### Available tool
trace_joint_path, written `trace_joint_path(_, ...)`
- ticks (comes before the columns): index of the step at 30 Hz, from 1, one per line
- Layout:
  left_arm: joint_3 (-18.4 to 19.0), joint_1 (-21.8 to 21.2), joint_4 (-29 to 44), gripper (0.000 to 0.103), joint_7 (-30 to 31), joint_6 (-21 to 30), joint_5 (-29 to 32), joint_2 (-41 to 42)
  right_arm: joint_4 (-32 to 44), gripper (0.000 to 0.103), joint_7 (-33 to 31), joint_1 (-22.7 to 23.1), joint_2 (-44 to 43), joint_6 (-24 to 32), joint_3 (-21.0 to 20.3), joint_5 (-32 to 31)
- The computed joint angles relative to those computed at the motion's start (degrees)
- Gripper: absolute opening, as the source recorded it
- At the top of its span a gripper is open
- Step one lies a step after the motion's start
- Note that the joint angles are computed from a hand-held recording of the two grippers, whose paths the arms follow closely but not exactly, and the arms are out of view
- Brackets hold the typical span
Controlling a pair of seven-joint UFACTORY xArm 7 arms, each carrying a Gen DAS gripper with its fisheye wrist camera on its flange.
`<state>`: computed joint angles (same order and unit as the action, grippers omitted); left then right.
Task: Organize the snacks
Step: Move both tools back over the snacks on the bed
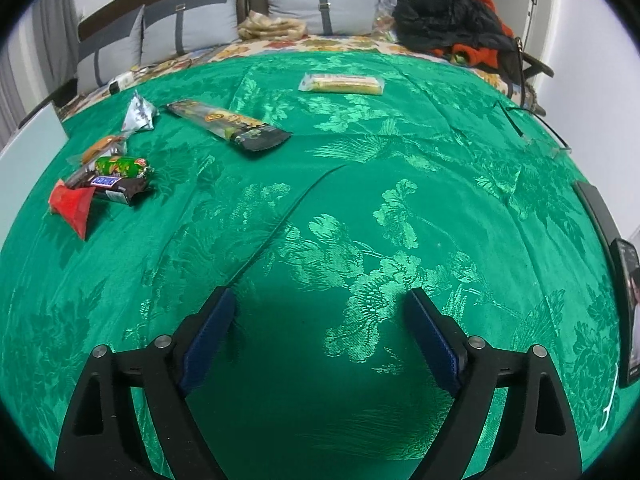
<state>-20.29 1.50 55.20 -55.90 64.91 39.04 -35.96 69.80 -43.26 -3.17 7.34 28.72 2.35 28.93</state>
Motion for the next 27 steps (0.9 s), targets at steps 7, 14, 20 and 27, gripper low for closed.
trace_joint_path(7, 1.2, -5.2, 5.5, 0.103, -1.8, -10.4, -8.6, 8.5, 0.0, 0.089, 0.0, 0.0, 0.0, 0.0, 0.0, 0.0)
trace_joint_path(14, 5.7, -11.0, 3.3, 0.103, -3.6, -19.7, -20.1, 19.4, 0.1, 0.09, 0.0, -0.1, 0.0, 0.0, 0.0, 0.0)
trace_joint_path(20, 6.4, -13.3, 5.0, 0.103, -6.0, -20.3, -17.2, 25.4, 0.1, 0.09, -0.2, -0.1, 0.1, 0.2, 0.1, 0.2)
trace_joint_path(27, 9.4, -14.6, 7.9, 0.103, -4.7, -19.9, -15.0, 30.2, 0.1, 0.09, -0.2, -0.1, 0.1, 0.2, 0.0, 0.3)
